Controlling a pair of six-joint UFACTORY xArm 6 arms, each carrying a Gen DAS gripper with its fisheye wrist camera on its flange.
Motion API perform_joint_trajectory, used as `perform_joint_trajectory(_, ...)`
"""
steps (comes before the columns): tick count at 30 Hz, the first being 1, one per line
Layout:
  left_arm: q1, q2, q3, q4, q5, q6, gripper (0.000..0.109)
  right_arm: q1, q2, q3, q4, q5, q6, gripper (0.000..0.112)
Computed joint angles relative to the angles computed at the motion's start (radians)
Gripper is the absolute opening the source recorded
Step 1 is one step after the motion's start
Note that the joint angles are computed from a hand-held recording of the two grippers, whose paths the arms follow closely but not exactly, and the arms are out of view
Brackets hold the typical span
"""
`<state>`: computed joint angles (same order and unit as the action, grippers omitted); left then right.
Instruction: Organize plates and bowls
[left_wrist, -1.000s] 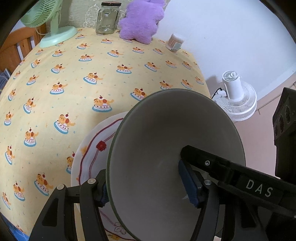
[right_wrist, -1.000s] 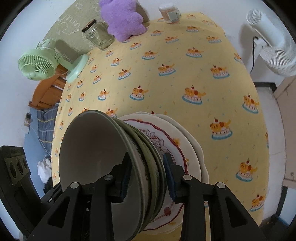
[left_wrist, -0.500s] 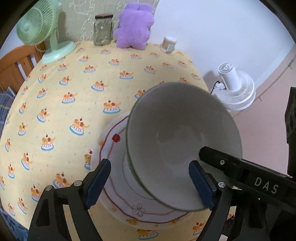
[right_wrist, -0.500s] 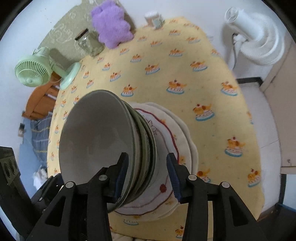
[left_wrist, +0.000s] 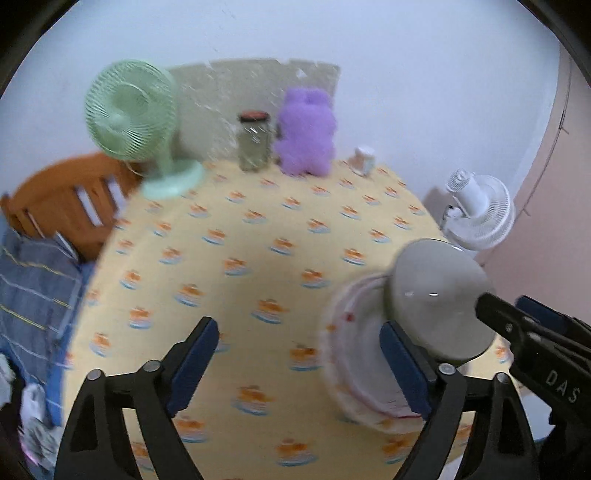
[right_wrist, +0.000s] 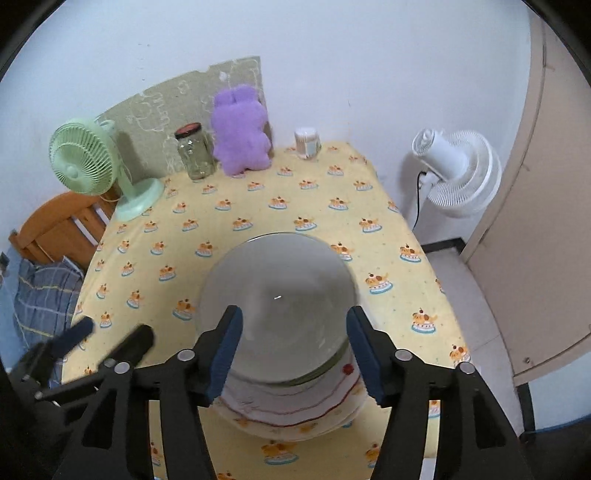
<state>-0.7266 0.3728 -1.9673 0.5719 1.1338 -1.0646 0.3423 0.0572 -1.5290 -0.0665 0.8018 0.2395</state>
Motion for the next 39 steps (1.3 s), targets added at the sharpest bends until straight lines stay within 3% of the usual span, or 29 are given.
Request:
perform_joint_trajectory(7, -0.027, -0.254, 0.372, 0.260, -0.080, -0.147, 0.101, 0.088, -0.119, 0.202, -0.133, -0.165, 0.170, 0.068)
perform_joint_trajectory(13, -0.066, -0.334, 0.500, 0.294, -0.075, -0.240, 0.102, 0.129, -0.190, 0.329, -0.254, -0.248, 0.253, 0.075)
perform_joint_trajectory(16, -0.090, -0.345, 0.530, 0.298, -0.043, -0.303, 0.102, 0.125, -0.223, 0.409, -0.255, -0.318, 0.258, 0.075)
perform_joint_trajectory(23, -0.178, -0.359, 0.564, 0.354, 0.047, -0.410, 0.103, 0.116, -0.322, 0.541, -0.274, -0.375, 0.262, 0.076)
perform_joint_trajectory(29, -0.212, -0.366, 0.568, 0.389, 0.084, -0.470, 0.103, 0.100, -0.397, 0.617, -0.258, -0.436, 0.254, 0.085)
perform_joint_trajectory(39, -0.229, -0.370, 0.572, 0.379, 0.103, -0.512, 0.103, 0.101, -0.423, 0.643, -0.198, -0.433, 0.191, 0.085)
